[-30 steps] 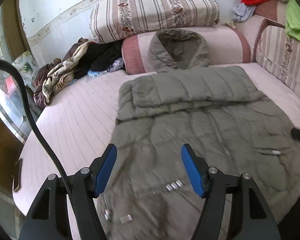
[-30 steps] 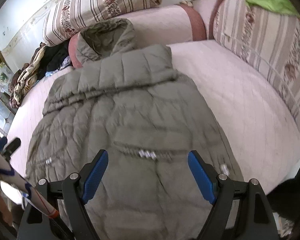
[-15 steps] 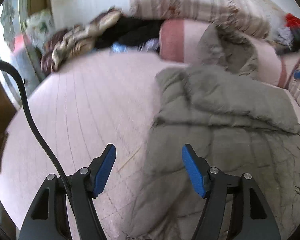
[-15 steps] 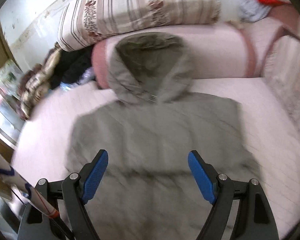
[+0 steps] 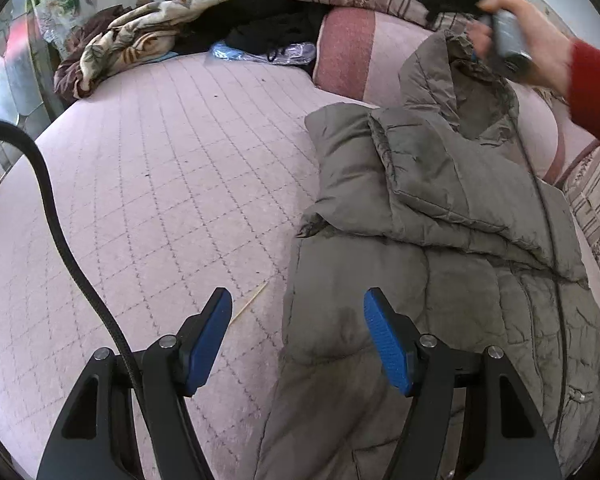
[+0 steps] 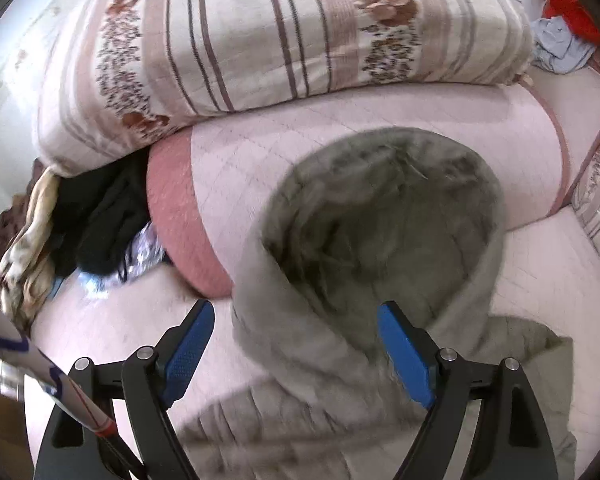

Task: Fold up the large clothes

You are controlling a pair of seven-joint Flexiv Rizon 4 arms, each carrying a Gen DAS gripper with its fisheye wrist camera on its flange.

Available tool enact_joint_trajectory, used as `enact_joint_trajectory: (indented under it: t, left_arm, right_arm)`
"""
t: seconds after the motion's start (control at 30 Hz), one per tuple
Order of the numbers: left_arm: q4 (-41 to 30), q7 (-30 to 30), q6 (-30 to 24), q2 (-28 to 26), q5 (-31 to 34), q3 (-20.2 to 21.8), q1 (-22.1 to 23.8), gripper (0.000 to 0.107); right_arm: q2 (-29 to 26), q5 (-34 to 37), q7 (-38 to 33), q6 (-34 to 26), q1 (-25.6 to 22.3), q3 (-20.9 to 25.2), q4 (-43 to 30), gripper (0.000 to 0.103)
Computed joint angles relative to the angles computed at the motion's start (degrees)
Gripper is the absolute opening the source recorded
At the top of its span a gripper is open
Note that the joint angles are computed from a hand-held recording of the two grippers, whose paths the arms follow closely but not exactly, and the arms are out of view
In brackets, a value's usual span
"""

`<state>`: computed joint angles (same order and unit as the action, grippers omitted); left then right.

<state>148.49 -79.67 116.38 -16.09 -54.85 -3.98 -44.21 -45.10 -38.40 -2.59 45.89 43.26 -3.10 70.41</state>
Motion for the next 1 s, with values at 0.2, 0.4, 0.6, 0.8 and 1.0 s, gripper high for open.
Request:
enact_joint_trajectory:
  t: [0.2, 0.4, 0.6, 0.8, 1.0]
  left_arm:
    - [-0.54, -3.02, -3.15, -0.66, 5.82, -0.08, 3.20, 0.068]
    - [-1.49, -3.91, -4.03, -1.26, 7.15, 3.19, 0.32, 0.068]
    - [-0.92, -5.62, -3.54, -0.86, 6.73, 4.24, -0.34, 0.068]
    - [0.67, -6.34, -2.06, 0.21, 4.95, 3.81, -0.04, 0.068]
    - [2.29, -9.05, -1.96, 1.34, 7.06, 2.80, 2.94, 0.068]
  right_arm:
    - [-7.33, 4.21, -9.60, -7.17, -1.15, 1.26, -12.19, 0.073]
    - [-0.98, 2.53, -9.65, -3.69, 0.39, -0.28, -1.71, 0.009]
    - [14.44, -8.49, -0.34, 2.63, 2.98, 1.28, 20.09, 0.007]
    - [27.77, -17.17, 13.46, 4.85, 3.59, 8.17, 38.09, 0.007]
    - [31.42, -24.24, 32.55, 10.19, 3.16, 15.46, 50.11, 0.007]
